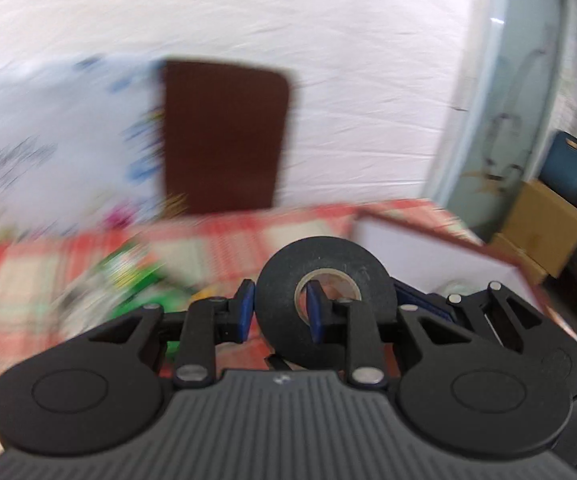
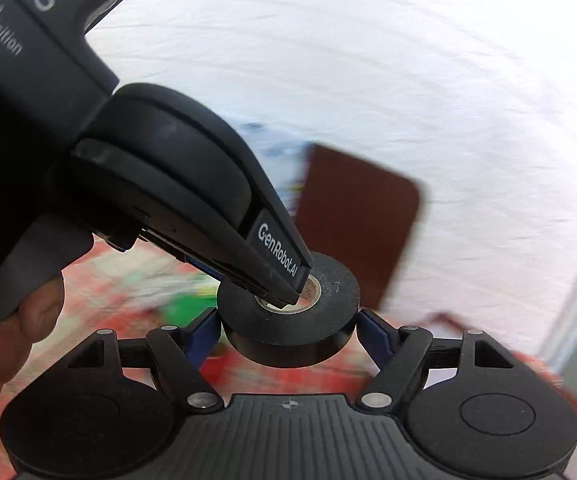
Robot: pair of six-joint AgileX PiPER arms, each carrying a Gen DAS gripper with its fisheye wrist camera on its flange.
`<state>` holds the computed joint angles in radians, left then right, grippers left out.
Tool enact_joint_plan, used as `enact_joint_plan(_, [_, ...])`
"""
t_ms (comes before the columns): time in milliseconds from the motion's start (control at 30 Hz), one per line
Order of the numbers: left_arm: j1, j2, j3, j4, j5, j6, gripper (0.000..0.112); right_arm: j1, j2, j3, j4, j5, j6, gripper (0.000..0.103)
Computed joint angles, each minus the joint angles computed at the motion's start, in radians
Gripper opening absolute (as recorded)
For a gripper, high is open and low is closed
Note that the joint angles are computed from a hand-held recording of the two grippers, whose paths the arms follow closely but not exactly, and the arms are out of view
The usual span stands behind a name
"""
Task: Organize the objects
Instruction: 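Grasp the black tape roll with the left tool and lift, then lower the black tape into the brown box and open the left tool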
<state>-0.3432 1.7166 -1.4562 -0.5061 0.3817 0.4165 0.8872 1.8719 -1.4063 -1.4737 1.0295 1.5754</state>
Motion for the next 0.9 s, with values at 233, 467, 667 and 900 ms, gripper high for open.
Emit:
enact_joint_plan(233, [-0.174,0.253,-0.361,0.179,0.121,-0.186,0.029,-0.179,-0.231,0.275,0.046,-0.097,0.109,0.073])
enact_joint_plan(467, [-0.23,0.401,-0.508,0.332,0.197,-0.333,0.03,-0.296,-0.239,0.374,0.052,-0.239,0.242,0.073])
enact_joint_plan(667, [-0.224,0.356,-0.444,0.375,0.15,-0.34,0.03,-0.283,-0.18,0.331,-0.008,-0.189,0.313,0.074])
enact_joint_plan(900, [-0.167,0.116,-0.111,0.171,-0.056,-0.149,0.042,-0.044,-0.135,0.314,-0.138,0.133,0.406,0.074])
